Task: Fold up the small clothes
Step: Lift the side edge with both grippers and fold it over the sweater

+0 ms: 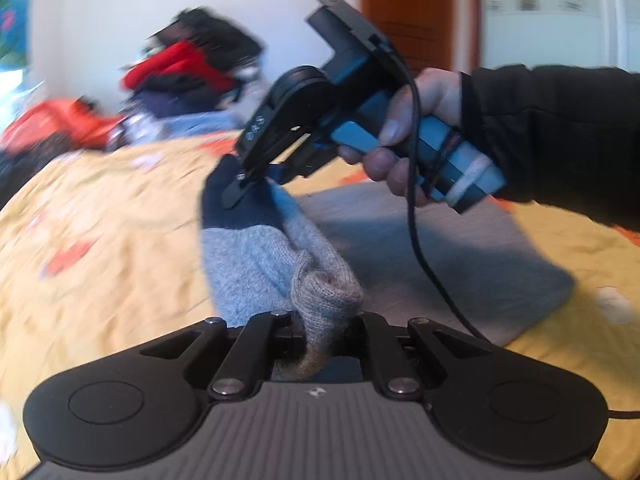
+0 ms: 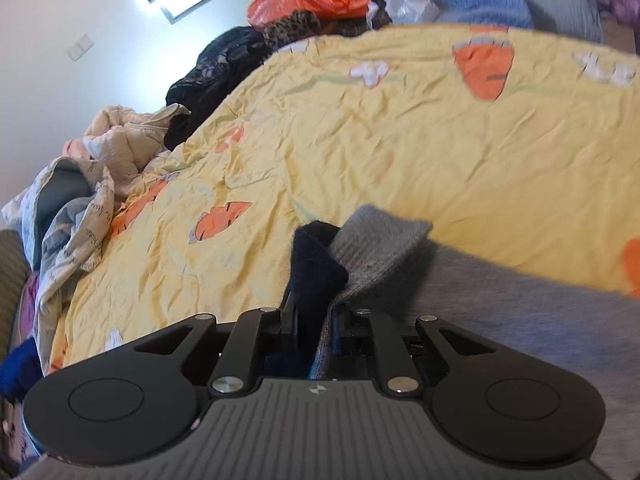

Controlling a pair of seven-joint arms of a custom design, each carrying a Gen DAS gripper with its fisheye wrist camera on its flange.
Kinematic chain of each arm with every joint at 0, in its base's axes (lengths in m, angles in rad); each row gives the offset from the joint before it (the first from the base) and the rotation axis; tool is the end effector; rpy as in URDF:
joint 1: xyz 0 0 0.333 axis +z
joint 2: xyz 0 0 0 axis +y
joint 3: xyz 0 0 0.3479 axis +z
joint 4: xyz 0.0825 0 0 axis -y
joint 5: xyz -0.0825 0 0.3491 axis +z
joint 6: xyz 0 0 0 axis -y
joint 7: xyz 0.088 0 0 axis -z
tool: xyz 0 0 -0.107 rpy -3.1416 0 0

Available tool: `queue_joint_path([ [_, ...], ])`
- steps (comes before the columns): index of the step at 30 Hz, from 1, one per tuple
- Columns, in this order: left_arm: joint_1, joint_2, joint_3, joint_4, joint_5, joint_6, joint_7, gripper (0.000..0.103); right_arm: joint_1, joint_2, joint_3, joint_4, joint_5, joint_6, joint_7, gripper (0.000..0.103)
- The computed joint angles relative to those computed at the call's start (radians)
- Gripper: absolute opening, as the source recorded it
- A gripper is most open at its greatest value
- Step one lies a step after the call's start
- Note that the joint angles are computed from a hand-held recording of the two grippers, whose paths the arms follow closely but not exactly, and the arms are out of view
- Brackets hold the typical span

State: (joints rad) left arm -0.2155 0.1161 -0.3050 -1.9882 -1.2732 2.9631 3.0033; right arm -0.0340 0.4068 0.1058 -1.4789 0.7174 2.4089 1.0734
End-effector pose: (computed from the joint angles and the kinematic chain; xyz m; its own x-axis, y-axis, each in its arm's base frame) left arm 0.5373 -0.2247 0.5188 -0.6817 -0.7315 -0.0106 -0.3851 0.3711 -0.8450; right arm 0.6995 0.0395 0.5443 0.2632 -0.8633 -0.4307 -0.8117 0.0432 -0.5825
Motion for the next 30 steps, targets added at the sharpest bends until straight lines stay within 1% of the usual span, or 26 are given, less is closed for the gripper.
queue_joint_path([
  [2,-0.014,0.009,-0.017,0.026,0.002,-0.038,0.024,0.006,-0.037,-0.042,-0.013,-0.021,0.002,-0.029,-0.049,0.022],
  [5,-0.039,0.041,-0.041,0.074,0.017,-0.09,0.032,0.006,-0.079,-0.109,-0.057,-0.065,-0.019,-0.064,-0.11,0.022],
  [6,-0.049,0.057,-0.048,0.09,0.031,-0.109,0.021,0.006,-0.09,-0.129,-0.075,-0.082,-0.028,-0.069,-0.121,0.022],
  [8,-0.074,0.088,-0.058,0.115,0.098,-0.124,-0.044,0.006,-0.112,-0.167,-0.109,-0.126,-0.039,-0.071,-0.131,0.022],
  [10,-0.092,0.113,-0.075,0.133,0.161,-0.145,-0.106,0.006,-0.133,-0.202,-0.137,-0.191,-0.032,-0.054,-0.144,0.022],
  [13,-0.123,0.15,-0.094,0.15,0.266,-0.134,-0.182,0.006,-0.148,-0.239,-0.163,-0.29,-0.009,-0.004,-0.167,0.021],
  [15,-0.152,0.181,-0.087,0.16,0.376,-0.12,-0.277,0.006,-0.148,-0.247,-0.172,-0.339,0.003,0.04,-0.174,0.021],
  [16,-0.17,0.198,-0.073,0.169,0.447,-0.124,-0.332,0.006,-0.147,-0.245,-0.176,-0.355,0.003,0.057,-0.17,0.021],
  [17,-0.174,0.209,-0.074,0.172,0.486,-0.119,-0.351,0.007,-0.149,-0.243,-0.178,-0.369,0.012,0.069,-0.166,0.021],
  [18,-0.149,0.211,-0.109,0.168,0.457,-0.096,-0.308,0.009,-0.15,-0.243,-0.178,-0.384,0.025,0.079,-0.162,0.022],
  [19,-0.125,0.209,-0.131,0.168,0.448,-0.111,-0.297,0.013,-0.151,-0.243,-0.178,-0.401,0.043,0.1,-0.158,0.029],
  [20,-0.089,0.202,-0.156,0.17,0.434,-0.155,-0.28,0.025,-0.155,-0.248,-0.173,-0.42,0.086,0.121,-0.165,0.04],
  [21,-0.044,0.19,-0.177,0.173,0.405,-0.221,-0.243,0.046,-0.164,-0.258,-0.169,-0.438,0.144,0.129,-0.183,0.046],
  [22,0.0,0.171,-0.187,0.173,0.359,-0.29,-0.197,0.056,-0.17,-0.274,-0.168,-0.457,0.201,0.134,-0.201,0.06],
  [23,0.032,0.149,-0.191,0.166,0.282,-0.323,-0.14,0.078,-0.169,-0.298,-0.168,-0.485,0.256,0.158,-0.218,0.075],
  [24,0.067,0.126,-0.199,0.153,0.162,-0.326,-0.058,0.091,-0.167,-0.326,-0.169,-0.517,0.33,0.19,-0.262,0.081],
  [25,0.092,0.108,-0.195,0.147,0.056,-0.326,0.0,0.095,-0.166,-0.355,-0.173,-0.549,0.431,0.209,-0.339,0.086],
  [26,0.103,0.105,-0.179,0.156,-0.002,-0.329,0.005,0.097,-0.164,-0.376,-0.186,-0.572,0.51,0.201,-0.396,0.087],
  [27,0.106,0.116,-0.157,0.18,-0.024,-0.333,-0.029,0.097,-0.162,-0.388,-0.202,-0.588,0.55,0.184,-0.414,0.087],
  [28,0.096,0.14,-0.133,0.213,-0.02,-0.32,-0.096,0.097,-0.158,-0.396,-0.216,-0.604,0.56,0.175,-0.405,0.087],
  [29,0.075,0.177,-0.101,0.257,0.02,-0.299,-0.203,0.097,-0.153,-0.395,-0.226,-0.615,0.544,0.173,-0.381,0.085],
  [30,0.044,0.228,-0.061,0.318,0.101,-0.282,-0.364,0.097,-0.149,-0.389,-0.233,-0.621,0.514,0.174,-0.354,0.084],
])
